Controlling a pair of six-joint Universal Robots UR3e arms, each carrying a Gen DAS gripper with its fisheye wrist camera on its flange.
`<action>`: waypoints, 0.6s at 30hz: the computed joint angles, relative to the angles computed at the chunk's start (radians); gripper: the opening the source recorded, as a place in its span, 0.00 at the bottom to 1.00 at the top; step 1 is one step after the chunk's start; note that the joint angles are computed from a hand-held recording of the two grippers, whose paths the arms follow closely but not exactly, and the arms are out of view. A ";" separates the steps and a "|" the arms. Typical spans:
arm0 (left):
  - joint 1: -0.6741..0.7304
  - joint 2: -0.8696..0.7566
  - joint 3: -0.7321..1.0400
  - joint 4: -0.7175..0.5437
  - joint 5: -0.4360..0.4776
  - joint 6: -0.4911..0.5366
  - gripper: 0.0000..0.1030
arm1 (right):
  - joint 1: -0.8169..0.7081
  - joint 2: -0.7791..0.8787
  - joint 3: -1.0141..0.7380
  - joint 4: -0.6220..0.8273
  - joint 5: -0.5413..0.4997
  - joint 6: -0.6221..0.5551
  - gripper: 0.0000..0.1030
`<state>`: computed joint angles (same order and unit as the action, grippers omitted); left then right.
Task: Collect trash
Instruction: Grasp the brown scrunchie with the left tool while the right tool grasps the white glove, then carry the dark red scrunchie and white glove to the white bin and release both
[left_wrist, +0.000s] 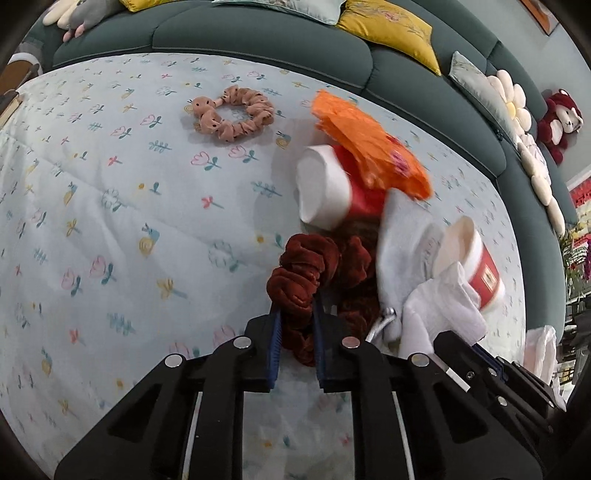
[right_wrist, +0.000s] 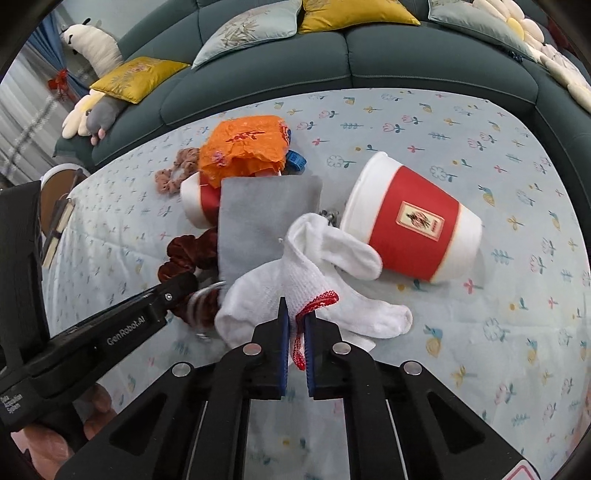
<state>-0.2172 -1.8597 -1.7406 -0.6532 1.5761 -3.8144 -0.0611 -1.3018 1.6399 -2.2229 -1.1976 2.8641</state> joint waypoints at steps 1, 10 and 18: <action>-0.014 0.009 0.001 -0.007 0.007 -0.010 0.13 | -0.010 -0.023 0.020 0.005 0.008 -0.007 0.07; -0.175 0.061 0.100 -0.132 0.099 -0.096 0.13 | -0.158 -0.317 0.193 0.114 0.084 -0.144 0.06; -0.332 0.043 0.264 -0.244 0.187 -0.183 0.13 | -0.413 -0.563 0.213 0.365 0.206 -0.349 0.06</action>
<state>-0.5497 -1.8163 -1.4765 -0.8974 1.7632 -3.9975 -0.4742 -1.8651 1.8533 -1.8577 -0.9912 2.5147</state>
